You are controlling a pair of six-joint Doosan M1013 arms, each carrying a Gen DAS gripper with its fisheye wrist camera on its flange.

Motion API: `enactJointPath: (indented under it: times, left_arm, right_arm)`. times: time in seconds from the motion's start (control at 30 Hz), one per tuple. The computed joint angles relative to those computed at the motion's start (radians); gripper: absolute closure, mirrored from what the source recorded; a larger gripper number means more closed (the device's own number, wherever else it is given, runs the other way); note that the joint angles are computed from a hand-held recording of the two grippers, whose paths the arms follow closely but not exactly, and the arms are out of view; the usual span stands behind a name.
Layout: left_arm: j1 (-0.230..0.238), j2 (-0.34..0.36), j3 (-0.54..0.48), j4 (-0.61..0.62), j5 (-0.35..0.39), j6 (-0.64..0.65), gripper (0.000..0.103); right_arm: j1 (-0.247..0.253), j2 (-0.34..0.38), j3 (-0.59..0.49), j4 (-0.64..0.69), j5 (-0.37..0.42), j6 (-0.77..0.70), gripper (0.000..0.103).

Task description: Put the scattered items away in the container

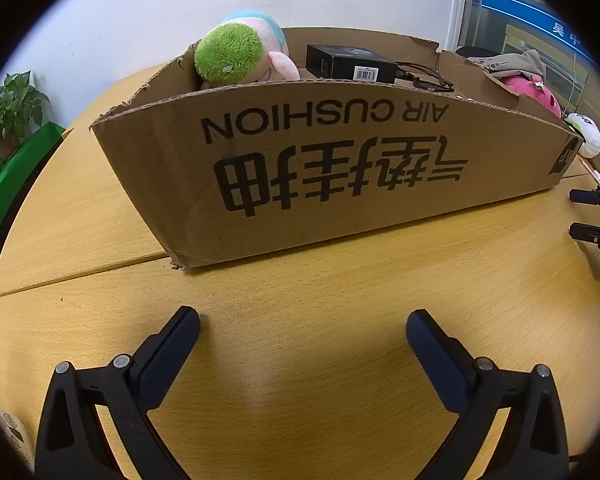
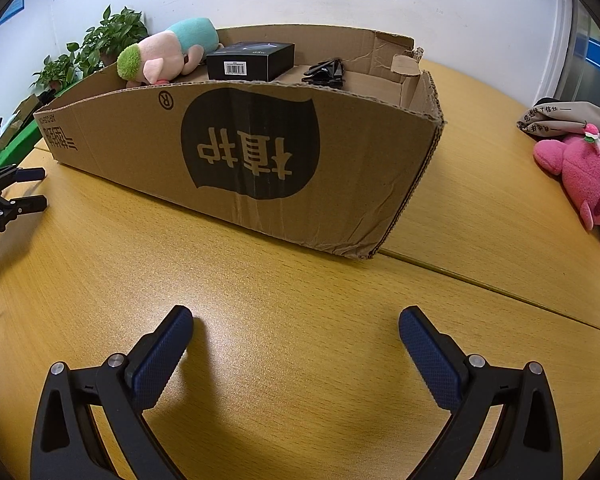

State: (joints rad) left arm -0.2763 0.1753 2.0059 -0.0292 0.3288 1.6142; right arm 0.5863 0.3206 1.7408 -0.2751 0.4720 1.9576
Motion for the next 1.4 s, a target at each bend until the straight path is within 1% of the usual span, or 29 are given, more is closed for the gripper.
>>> enactJointPath:
  times: [1.4]
  left_arm:
    - [-0.006,0.003,-0.007,0.021,0.007,-0.022,0.0]
  right_arm:
    - [0.0,-0.001,0.001,-0.003,0.003,0.008,0.0]
